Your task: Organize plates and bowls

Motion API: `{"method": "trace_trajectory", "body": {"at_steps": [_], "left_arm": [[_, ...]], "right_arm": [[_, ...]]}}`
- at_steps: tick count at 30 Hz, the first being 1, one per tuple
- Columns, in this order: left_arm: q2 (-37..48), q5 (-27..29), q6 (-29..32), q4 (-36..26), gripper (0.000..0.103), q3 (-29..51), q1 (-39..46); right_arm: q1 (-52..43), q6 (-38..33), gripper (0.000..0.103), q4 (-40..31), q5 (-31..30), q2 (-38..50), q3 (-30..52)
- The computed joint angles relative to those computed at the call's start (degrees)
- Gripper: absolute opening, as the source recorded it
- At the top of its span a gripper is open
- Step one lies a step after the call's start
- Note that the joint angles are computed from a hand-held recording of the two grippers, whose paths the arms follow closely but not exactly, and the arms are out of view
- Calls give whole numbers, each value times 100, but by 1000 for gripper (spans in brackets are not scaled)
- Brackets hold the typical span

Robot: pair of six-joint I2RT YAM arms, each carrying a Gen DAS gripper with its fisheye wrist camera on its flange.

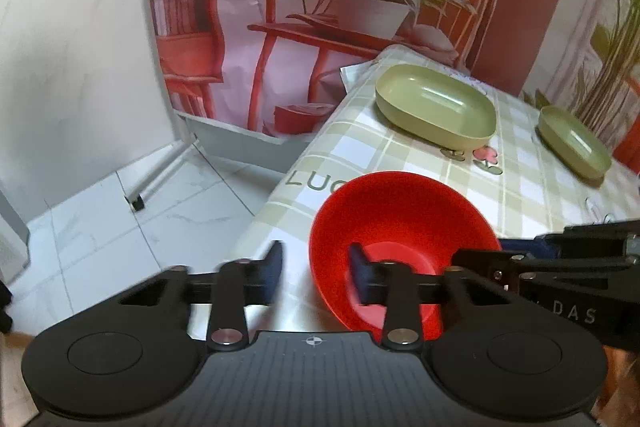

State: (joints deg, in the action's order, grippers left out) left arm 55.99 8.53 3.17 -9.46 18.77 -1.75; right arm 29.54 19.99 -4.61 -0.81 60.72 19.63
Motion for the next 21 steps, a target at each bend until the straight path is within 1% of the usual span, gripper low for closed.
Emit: {"method": "trace_trajectory", "body": {"at_steps": [1,3,6,11,17,21], "left_arm": [[-28,-10,-69,-40,19,-11,-16],[-42,-29,-148,-89,14,-27,-61],[-175,-73,-257,-242,13,-45,-120],[-520,71,-430,-622,13,4,-89],[-874,-266,-749,-983,13,169,-665],[-1108,-600,-1008,-1168,13,283,-1258]], "right_arm": [[-17,21,13,-13,-42,-76,-37],[-44,43,13,-6,-95,-157,-92],[-114,87,12,-114,-192,-342,-160],[-229,205,12,-385,-275,-774,-245],[-484,251,11,-986,-273,-1577,-267],[-967,119,11,-1445,-466,-2257,-321]]}}
